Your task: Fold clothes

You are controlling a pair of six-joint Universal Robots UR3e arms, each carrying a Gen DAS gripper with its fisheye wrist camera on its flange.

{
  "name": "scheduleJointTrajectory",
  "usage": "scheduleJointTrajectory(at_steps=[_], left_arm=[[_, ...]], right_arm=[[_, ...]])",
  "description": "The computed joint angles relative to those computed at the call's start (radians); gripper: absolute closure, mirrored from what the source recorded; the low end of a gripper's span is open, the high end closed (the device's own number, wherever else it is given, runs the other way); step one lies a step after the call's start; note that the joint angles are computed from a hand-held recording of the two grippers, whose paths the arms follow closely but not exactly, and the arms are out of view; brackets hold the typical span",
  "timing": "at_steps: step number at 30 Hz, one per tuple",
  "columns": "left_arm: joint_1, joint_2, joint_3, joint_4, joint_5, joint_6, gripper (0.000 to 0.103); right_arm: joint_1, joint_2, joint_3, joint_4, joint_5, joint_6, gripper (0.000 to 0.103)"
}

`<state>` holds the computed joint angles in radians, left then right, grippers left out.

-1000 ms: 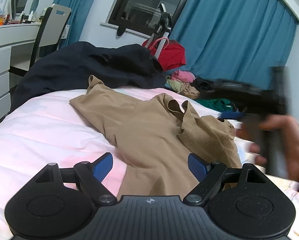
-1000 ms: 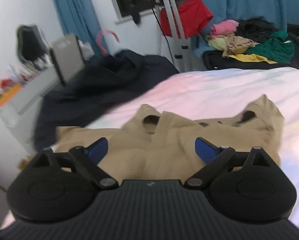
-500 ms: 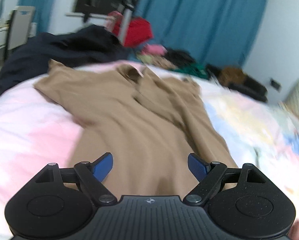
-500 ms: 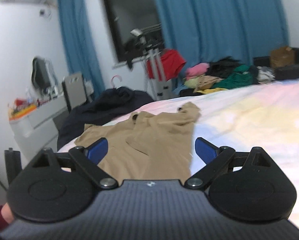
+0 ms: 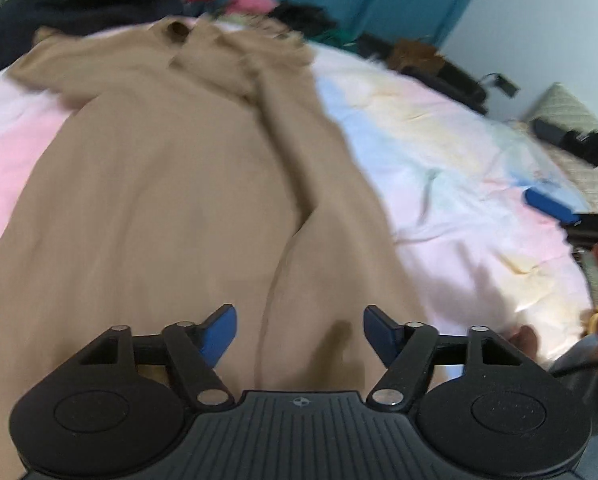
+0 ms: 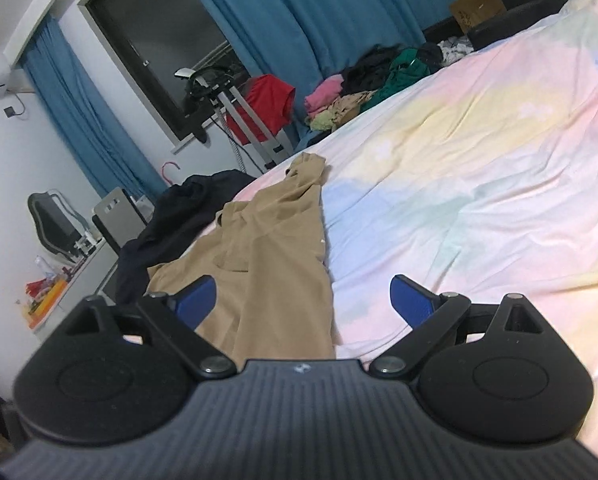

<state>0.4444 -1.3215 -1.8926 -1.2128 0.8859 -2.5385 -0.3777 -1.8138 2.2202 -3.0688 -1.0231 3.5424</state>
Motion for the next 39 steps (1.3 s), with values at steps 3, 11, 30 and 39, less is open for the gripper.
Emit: scheduleJointTrajectory(at_steps=[3, 11, 30, 39], left_arm=[[0.008, -0.009, 0.02, -0.066, 0.022, -0.019, 0.046], [0.04, -0.016, 0.101, -0.344, 0.037, 0.064, 0.086], [0.108, 0.255, -0.023, -0.349, 0.063, 0.061, 0.069], [-0.005, 0.238, -0.011, 0.057, 0.112, -0.072, 0.011]], right_arm=[[-0.01, -0.025, 0.024, 0.016, 0.033, -0.021, 0.008], [0.002, -0.001, 0.009, 0.061, 0.046, -0.048, 0.008], [0.136, -0.027, -0.015, 0.048, -0.11, -0.17, 0.008], [0.19, -0.025, 0.004, -0.081, -0.204, -0.163, 0.008]])
